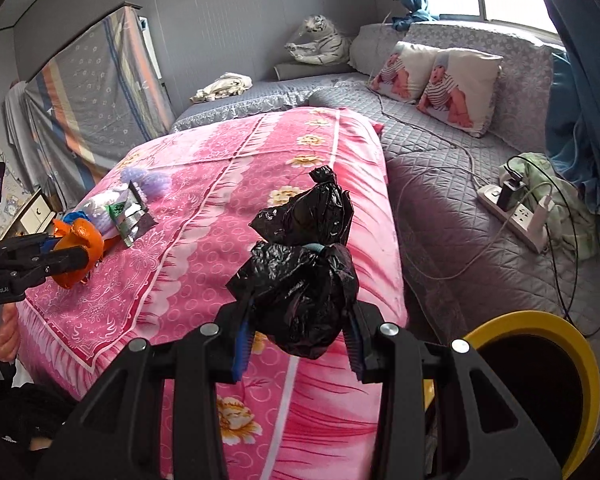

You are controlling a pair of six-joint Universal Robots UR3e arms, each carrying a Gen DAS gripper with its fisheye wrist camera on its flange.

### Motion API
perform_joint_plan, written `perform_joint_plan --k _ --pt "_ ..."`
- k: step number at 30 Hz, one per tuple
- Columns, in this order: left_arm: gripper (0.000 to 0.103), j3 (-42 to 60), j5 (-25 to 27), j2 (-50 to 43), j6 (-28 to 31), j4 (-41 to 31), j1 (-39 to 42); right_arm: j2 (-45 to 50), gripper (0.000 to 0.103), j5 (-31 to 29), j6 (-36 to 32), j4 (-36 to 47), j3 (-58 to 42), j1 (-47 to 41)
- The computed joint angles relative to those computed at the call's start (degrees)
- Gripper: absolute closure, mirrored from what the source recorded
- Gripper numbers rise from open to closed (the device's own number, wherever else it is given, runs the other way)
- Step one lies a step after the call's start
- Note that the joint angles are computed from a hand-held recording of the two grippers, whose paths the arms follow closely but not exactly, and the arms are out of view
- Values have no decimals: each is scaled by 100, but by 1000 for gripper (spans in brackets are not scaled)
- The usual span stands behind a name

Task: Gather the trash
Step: 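Carry the bag and orange peel over the yellow bin and release both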

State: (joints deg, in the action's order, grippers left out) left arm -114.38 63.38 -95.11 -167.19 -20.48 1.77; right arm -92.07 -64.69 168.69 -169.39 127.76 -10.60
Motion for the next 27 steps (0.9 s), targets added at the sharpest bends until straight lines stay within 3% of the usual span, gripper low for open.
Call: perform_joint_plan --k 10,19,27 --pt "62 1759 214 -1403 -105 -344 -1174 -1294 67 285 -291 678 737 -1579" --pt "62 3690 268 -2579 -298 -1103 -2177 -2626 66 391 -793 1958 1135 -3053" --pt "62 5836 224 -3992 -497 -2315 -2828 -3313 66 335 -1249 2844 1420 -3898"
